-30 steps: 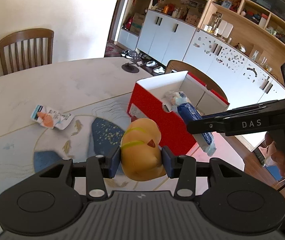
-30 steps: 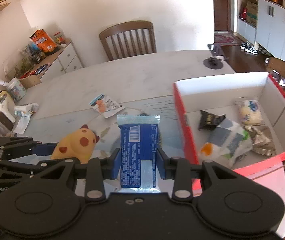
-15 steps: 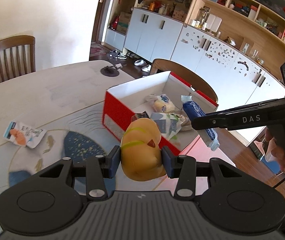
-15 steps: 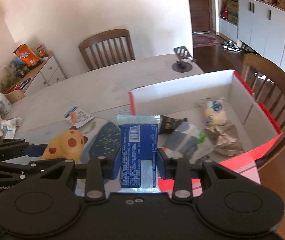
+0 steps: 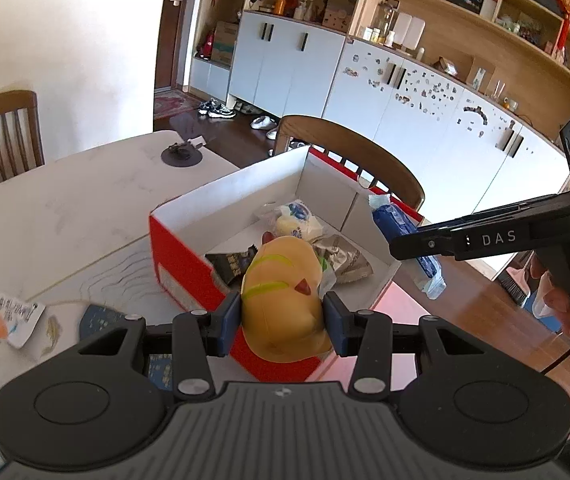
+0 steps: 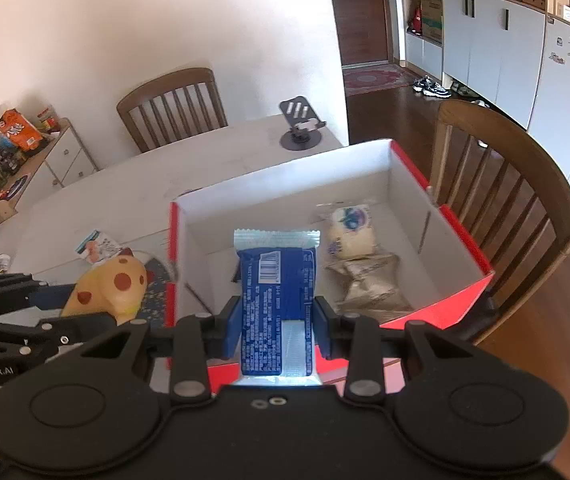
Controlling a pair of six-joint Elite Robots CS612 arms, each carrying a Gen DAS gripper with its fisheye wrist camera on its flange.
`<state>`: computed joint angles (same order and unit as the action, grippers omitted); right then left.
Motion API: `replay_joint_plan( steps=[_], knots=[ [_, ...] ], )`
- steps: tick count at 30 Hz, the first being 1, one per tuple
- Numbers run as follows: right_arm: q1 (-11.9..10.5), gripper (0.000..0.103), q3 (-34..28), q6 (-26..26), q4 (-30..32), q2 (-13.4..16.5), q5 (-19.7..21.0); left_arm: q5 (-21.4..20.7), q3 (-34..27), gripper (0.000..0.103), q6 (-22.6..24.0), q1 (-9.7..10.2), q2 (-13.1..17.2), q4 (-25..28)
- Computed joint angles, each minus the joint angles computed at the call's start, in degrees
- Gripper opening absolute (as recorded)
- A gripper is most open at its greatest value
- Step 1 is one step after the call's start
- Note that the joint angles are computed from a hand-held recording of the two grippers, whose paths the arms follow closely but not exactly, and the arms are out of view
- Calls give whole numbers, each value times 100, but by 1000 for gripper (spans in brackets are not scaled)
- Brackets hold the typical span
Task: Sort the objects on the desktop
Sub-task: 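Lift and carry the yellow toy and blue wafer packet over the red shoebox, then open left tool to drop the yellow toy while right tool releases the wafer packet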
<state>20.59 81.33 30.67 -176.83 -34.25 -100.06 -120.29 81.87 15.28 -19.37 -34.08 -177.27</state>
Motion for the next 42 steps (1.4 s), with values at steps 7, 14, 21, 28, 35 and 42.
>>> replay_joint_plan(
  steps=[7, 14, 21, 28, 35, 42],
  knots=[
    [-135, 36, 90, -51, 10, -7, -49, 230, -360, 43, 171, -148, 136, 282],
    [-242, 36, 133, -120, 11, 7, -17, 319, -857, 43, 382, -260, 319, 854],
    [-316, 36, 121, -248, 84, 19, 19, 421, -1409, 43, 655, -340, 540, 1486],
    [-368, 36, -3, -393, 248, 93, 154, 489, -1962, 43, 979, -409, 775, 2113],
    [-404, 36, -160, -465, 397, 197, 239, 644, -2280, 43, 1216, -507, 942, 2450],
    [-446, 35, -436, -449, 596, 374, 274, 867, -2660, 43, 1369, -597, 1149, 2860]
  ],
)
